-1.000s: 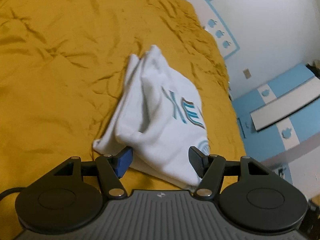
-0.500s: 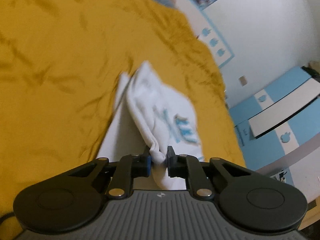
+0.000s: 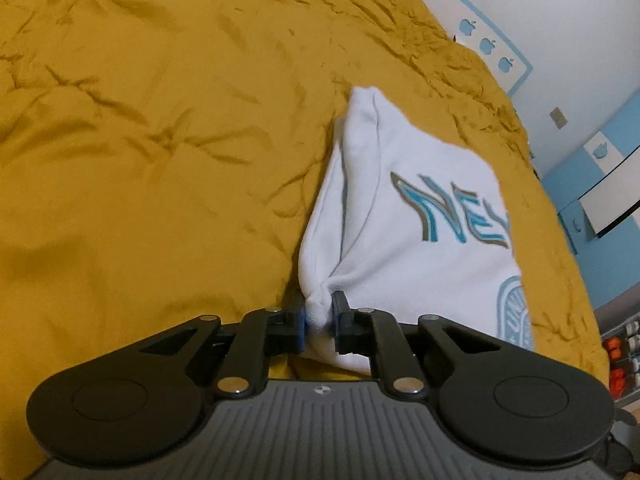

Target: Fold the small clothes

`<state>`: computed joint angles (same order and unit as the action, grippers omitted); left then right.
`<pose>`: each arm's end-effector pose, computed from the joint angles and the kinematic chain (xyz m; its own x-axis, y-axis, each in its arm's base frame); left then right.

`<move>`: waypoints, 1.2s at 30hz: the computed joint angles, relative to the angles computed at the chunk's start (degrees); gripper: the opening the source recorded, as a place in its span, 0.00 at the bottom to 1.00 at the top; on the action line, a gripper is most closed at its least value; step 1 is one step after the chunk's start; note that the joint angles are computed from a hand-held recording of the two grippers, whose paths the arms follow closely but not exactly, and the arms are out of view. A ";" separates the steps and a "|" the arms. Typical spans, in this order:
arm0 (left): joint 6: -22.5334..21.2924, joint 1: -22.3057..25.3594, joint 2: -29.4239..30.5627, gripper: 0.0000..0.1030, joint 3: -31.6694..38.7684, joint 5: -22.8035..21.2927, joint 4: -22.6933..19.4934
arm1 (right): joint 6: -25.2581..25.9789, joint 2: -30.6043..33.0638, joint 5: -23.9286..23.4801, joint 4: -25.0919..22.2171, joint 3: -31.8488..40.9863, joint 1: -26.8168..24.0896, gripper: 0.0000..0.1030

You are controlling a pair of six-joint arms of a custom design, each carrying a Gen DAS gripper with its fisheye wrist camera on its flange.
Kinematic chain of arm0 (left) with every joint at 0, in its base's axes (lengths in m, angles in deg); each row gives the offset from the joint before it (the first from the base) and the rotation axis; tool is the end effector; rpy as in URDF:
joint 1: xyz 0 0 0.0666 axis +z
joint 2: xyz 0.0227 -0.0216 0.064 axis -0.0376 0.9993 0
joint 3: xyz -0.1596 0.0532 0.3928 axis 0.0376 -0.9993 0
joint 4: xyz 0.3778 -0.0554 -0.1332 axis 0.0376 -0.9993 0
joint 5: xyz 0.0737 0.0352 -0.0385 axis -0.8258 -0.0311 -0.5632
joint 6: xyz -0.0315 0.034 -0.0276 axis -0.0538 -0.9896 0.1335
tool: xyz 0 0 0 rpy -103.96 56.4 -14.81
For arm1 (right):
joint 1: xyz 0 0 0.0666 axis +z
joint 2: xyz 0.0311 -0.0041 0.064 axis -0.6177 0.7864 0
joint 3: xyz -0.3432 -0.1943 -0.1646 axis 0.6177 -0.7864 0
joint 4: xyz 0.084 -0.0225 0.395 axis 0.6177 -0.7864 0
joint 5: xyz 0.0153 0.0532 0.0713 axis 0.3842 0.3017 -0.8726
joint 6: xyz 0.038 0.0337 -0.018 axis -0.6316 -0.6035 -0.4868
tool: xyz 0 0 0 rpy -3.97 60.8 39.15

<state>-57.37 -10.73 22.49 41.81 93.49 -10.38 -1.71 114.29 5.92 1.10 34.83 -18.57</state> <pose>0.4925 -0.0827 0.4729 -0.7701 -0.3891 -0.5055 -0.1156 0.8644 -0.4893 0.4731 0.1671 0.4917 -0.7243 -0.2169 -0.6545 -0.2959 0.9552 0.0109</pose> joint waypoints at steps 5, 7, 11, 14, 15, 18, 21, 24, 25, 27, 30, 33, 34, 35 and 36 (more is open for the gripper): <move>-1.26 -0.45 0.36 0.24 0.90 -1.05 -1.96 | -0.97 0.90 -0.77 -0.36 -1.20 -0.44 0.00; -0.65 -0.58 0.37 0.25 1.21 -1.11 -2.61 | -2.46 1.37 -1.50 -0.78 -0.82 -0.86 0.00; -0.84 -0.44 0.72 0.26 2.98 -1.71 -5.69 | -4.70 1.86 -4.06 -3.58 1.00 -2.03 0.00; -1.62 -0.49 0.45 0.25 3.87 -2.65 -8.82 | -2.84 2.11 -4.07 -5.97 2.14 -2.38 0.00; -1.93 -0.54 0.31 0.24 4.30 -2.84 -9.98 | -1.80 2.13 -3.72 -7.37 2.78 -2.56 0.00; -4.45 -0.87 -0.13 0.22 5.89 -3.68 -13.18 | 2.46 1.15 -1.31 -9.84 3.80 -3.17 0.00; -6.86 -1.07 -0.37 0.22 7.84 -5.24 -16.55 | 8.03 -0.32 -0.43 -11.30 4.79 -4.73 0.00; -7.53 -1.11 -1.36 0.23 8.80 -5.54 -15.93 | 13.99 -1.69 2.23 -11.37 5.44 -5.73 0.07; -7.90 -1.22 -1.53 0.23 9.18 -5.44 -15.36 | 15.15 -2.22 2.99 -10.92 5.42 -6.11 0.18; -8.92 -1.48 -1.56 0.24 10.05 -5.19 -13.81 | 15.60 -2.78 2.79 -10.03 5.69 -7.00 0.23; -10.24 -1.84 -0.40 0.41 11.93 -5.29 -11.71 | 11.92 -2.69 0.53 -9.02 6.48 -8.44 0.34; -9.63 -1.83 0.59 0.66 12.19 -3.60 -7.12 | 4.26 -1.93 -1.90 -7.06 6.76 -9.34 0.53; -9.24 -1.68 1.00 0.69 12.06 -2.69 -5.46 | 1.48 -1.64 -2.56 -6.42 6.72 -9.51 0.57; -8.71 -1.64 1.40 0.72 11.83 -2.16 -3.93 | -1.58 -1.15 -2.99 -5.69 6.79 -9.65 0.60; -8.01 -1.45 1.97 0.76 11.75 -1.73 -2.67 | -3.85 -0.64 -3.31 -4.91 6.86 -9.66 0.60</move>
<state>-65.38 -12.18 24.46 53.57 91.76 -13.05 -5.57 113.65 2.61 -3.82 41.69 -28.23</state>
